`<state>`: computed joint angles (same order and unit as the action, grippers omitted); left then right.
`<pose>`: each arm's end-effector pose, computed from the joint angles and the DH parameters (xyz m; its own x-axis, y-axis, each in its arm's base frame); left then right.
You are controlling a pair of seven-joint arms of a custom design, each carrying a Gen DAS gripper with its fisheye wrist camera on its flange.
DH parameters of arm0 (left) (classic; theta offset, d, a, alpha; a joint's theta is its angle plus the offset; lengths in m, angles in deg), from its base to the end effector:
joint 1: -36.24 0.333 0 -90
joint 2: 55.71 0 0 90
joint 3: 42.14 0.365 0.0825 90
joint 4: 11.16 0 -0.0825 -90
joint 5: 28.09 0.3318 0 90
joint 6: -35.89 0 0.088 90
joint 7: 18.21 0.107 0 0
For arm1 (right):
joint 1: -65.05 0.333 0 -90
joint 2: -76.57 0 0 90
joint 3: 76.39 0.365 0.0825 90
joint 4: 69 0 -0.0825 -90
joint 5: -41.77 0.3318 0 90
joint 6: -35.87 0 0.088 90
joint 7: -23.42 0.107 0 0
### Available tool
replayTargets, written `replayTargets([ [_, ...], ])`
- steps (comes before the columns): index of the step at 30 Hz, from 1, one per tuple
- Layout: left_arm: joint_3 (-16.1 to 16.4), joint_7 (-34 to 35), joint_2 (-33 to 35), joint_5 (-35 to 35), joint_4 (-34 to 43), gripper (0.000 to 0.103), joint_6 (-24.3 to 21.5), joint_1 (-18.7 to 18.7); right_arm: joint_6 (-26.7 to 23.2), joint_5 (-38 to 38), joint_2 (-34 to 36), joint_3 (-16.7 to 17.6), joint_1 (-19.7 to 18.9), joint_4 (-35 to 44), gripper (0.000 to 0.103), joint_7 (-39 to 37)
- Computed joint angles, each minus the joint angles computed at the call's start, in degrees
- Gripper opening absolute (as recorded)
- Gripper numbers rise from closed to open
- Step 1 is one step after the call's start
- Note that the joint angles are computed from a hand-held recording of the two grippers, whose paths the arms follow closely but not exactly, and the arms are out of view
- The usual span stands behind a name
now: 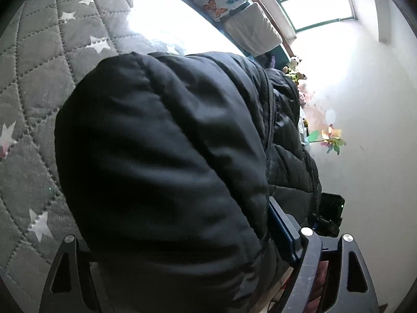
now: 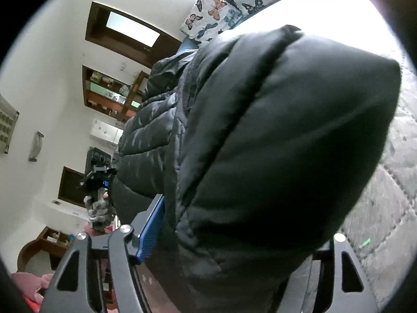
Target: Fold large clothes
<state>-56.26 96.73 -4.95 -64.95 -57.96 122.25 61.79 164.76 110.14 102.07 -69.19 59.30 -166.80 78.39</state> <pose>0.7235 0.1683 0.4602 -0.1723 -0.6574 0.7336 -0.9832 0.0698 -0.1684 0.6613 0.0294 0.4339 0.0386 -0.5939 -0.8036 -0.9325 0.2675 -0.2425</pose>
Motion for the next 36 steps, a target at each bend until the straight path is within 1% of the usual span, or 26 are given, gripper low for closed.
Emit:
replayTargets([
  [3,0.19,-0.43,0.17,0.38,0.17,0.091,-0.17,0.04,-1.86,0.21,1.78,0.32,-0.53,1.69,0.085,2.26],
  [4,0.35,0.07,-0.72,0.35,-1.46,0.091,0.82,0.09,-1.88,0.6,1.91,0.48,-0.64,1.75,0.085,2.23],
  [5,0.58,1.0,-2.04,0.29,-3.66,0.088,2.13,0.14,-1.84,0.24,1.91,0.46,-0.51,1.94,0.085,2.43],
  [6,0.87,1.95,-3.99,-0.11,-6.86,0.086,4.03,0.25,-1.22,0.29,1.51,0.5,-0.32,1.63,0.082,2.3],
  [7,1.21,3.12,-6.11,-0.57,-10.1,0.081,5.79,0.45,-0.42,0.5,0.84,0.57,-0.15,1.03,0.079,1.57],
  [8,1.94,4.4,-7.85,-1.15,-12.47,0.077,7.03,0.21,0.55,0.49,-0.21,0.51,0.13,0.19,0.072,0.63],
  [9,1.88,4.73,-8.35,-1.06,-12.84,0.074,7.69,0.18,1.1,0.89,-0.59,0.55,0.32,-0.1,0.066,0.05],
  [12,2.93,7.86,-13.44,-1.78,-19.14,0.067,10.45,-0.16,3.32,1.58,-3.5,0.06,1.23,-2.37,0.057,-1.81],
  [13,3.41,9.06,-15.71,-2.03,-22.02,0.064,11.66,-0.33,4.62,1.61,-4.55,-0.18,1.77,-3.25,0.056,-2.51],
  [15,4.01,10.46,-18.81,-3.09,-25.35,0.061,12.51,-0.77,7.52,1.91,-7.46,-0.69,2.84,-5.42,0.051,-4.23],
  [18,4.7,13.45,-23.49,-4.99,-30.32,0.059,13.56,-1.67,10.59,0.91,-10.6,-1.77,4.33,-7.29,0.05,-5.82],
  [19,4.88,14.13,-25.1,-5.62,-32.0,0.058,14.2,-2.44,10.52,0.46,-11.57,-2.2,4.42,-7.71,0.05,-5.81],
  [22,5.51,15.25,-28.11,-7.48,-34.56,0.058,14.0,-4.15,11.39,-1.87,-14.07,-3.75,4.77,-8.78,0.049,-5.03],
  [26,5.77,15.7,-30.4,-9.58,-35.96,0.058,13.44,-6.89,12.68,-2.08,-16.95,-5.58,4.24,-10.81,0.049,-5.52],
  [27,5.57,15.3,-31.1,-10.1,-36.64,0.058,13.95,-8.02,12.93,-1.71,-17.98,-6.05,3.99,-11.95,0.049,-6.23],
  [29,5.19,14.18,-31.43,-11.09,-36.37,0.058,13.83,-9.89,13.6,-2.18,-19.03,-7.17,3.69,-12.81,0.049,-7.09],
  [32,4.15,12.46,-31.2,-12.01,-35.39,0.058,14.86,-13.31,14.12,-3.86,-20.18,-8.92,2.67,-13.27,0.049,-7.03],
  [34,3.43,11.47,-30.5,-11.9,-34.7,0.058,16.4,-15.74,14.08,-4.98,-20.61,-9.9,1.93,-13.61,0.049,-6.61],
  [36,2.71,10.45,-29.66,-11.72,-34.37,0.058,18.14,-17.95,15.63,-6.09,-20.64,-10.2,1.7,-14.14,0.049,-6.36],
])
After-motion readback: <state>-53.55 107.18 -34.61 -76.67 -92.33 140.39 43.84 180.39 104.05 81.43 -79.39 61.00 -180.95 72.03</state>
